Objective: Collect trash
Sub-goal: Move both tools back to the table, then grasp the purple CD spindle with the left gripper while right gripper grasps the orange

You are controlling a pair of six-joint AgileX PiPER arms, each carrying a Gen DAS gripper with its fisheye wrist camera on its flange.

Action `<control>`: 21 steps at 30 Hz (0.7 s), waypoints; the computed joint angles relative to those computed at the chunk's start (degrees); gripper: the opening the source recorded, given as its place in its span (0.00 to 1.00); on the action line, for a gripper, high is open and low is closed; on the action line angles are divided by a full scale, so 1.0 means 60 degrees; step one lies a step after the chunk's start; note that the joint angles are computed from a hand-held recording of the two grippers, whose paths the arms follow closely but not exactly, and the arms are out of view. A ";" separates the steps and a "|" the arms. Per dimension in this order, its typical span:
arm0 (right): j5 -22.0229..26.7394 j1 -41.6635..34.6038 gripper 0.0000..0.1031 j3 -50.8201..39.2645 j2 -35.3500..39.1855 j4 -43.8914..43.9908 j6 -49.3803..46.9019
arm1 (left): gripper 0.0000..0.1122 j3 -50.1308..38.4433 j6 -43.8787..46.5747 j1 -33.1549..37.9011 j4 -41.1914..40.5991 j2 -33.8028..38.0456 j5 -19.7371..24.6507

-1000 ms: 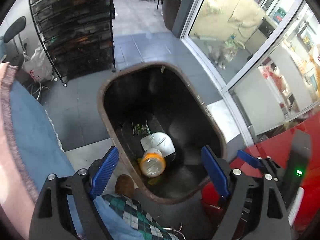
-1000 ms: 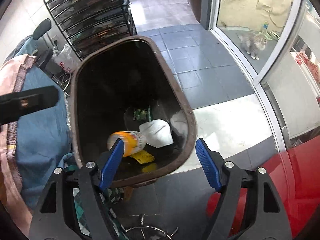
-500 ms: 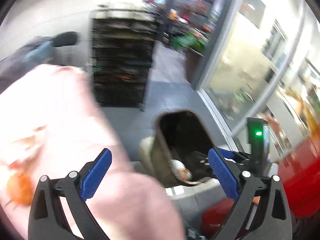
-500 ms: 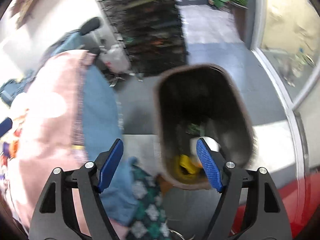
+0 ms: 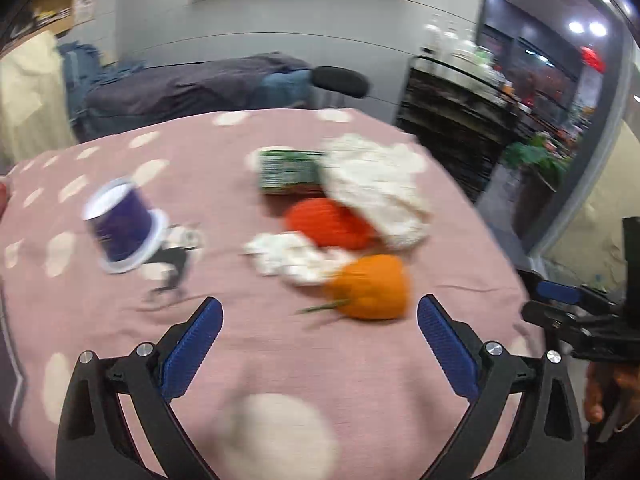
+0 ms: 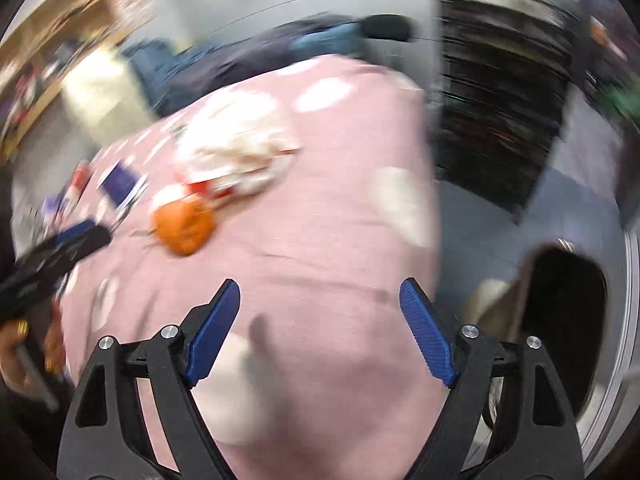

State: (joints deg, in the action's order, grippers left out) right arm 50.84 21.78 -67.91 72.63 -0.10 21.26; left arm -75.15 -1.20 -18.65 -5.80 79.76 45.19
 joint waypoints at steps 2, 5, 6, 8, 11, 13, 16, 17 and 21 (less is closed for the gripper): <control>0.0184 0.0365 0.79 -0.0704 0.0602 0.0322 -0.0551 | 0.86 0.0027 0.0584 0.1005 -0.0331 0.0027 0.0143; 0.0666 0.1122 0.79 -0.1936 0.1603 -0.0032 -0.0818 | 0.86 0.0063 0.0991 0.2100 -0.0423 0.0112 0.0083; 0.0983 0.1373 0.79 -0.2500 0.2052 -0.0206 -0.0909 | 0.86 0.0077 0.1180 0.2500 -0.0443 0.0107 0.0108; 0.1215 0.1511 0.79 -0.3110 0.2604 -0.0123 -0.1308 | 0.86 -0.0002 0.1542 0.3095 -0.0668 0.0185 0.0145; 0.1746 0.1834 0.79 -0.4123 0.3477 -0.0271 -0.1646 | 0.86 -0.0263 0.2078 0.3796 -0.0955 0.0546 0.0247; 0.2119 0.1869 0.79 -0.4771 0.4026 -0.0273 -0.1966 | 0.86 -0.0468 0.2487 0.4188 -0.1334 0.0810 0.0425; 0.2570 0.1886 0.79 -0.5710 0.4850 -0.0531 -0.2038 | 0.86 -0.0739 0.2653 0.4414 -0.1387 0.1171 0.0473; 0.2684 0.1873 0.79 -0.5903 0.5020 -0.0589 -0.2069 | 0.86 -0.0830 0.2683 0.4444 -0.1351 0.1311 0.0452; 0.2809 0.1783 0.73 -0.6289 0.5428 -0.0599 -0.1985 | 0.86 -0.1438 0.2632 0.4411 -0.1289 0.2008 0.0502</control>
